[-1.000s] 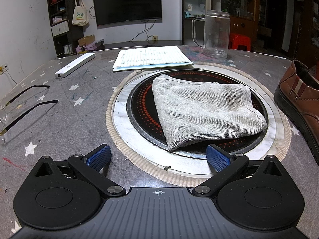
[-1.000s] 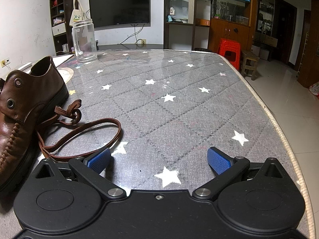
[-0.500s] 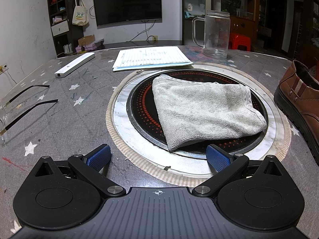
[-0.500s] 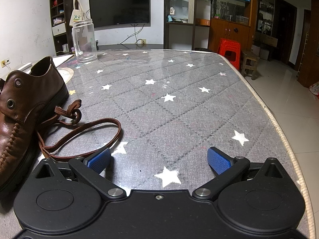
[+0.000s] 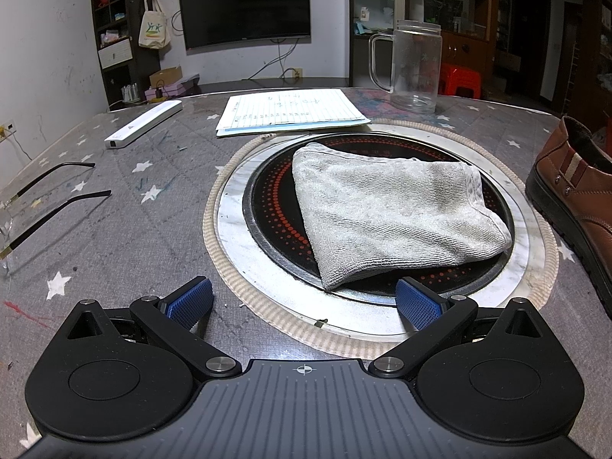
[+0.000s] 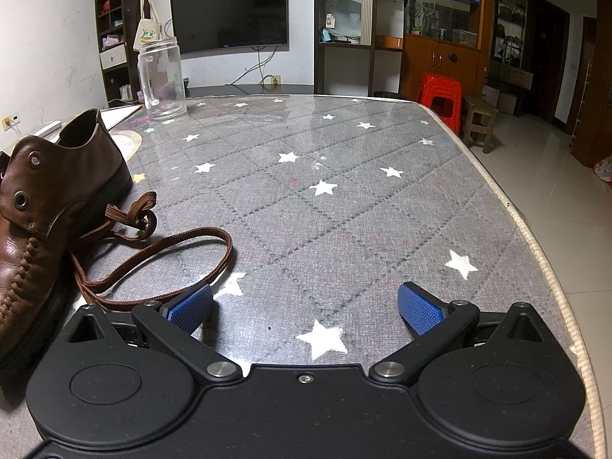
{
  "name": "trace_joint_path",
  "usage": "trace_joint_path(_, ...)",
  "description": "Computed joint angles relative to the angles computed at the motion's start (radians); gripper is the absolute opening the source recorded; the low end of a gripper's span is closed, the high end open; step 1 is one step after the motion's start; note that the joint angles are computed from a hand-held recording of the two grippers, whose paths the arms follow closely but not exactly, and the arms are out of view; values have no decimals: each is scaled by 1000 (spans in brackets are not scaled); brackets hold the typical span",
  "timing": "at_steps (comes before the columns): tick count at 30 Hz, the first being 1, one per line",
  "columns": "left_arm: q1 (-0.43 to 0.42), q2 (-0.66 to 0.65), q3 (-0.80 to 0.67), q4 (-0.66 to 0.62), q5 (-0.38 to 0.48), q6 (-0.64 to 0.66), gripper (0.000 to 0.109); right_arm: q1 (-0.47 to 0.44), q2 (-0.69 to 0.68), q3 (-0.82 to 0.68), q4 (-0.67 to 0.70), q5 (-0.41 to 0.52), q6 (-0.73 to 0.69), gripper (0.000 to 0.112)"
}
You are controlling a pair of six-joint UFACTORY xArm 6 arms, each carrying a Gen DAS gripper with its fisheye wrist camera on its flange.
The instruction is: Lace up shoes with both hands
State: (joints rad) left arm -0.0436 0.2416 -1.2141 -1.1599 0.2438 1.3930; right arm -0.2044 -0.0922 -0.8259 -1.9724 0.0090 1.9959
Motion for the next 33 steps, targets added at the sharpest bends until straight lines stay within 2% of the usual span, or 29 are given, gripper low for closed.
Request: trace_joint_path(33, 0, 0, 0, 1, -1, 0, 103, 1, 0, 1, -2, 2, 2, 103)
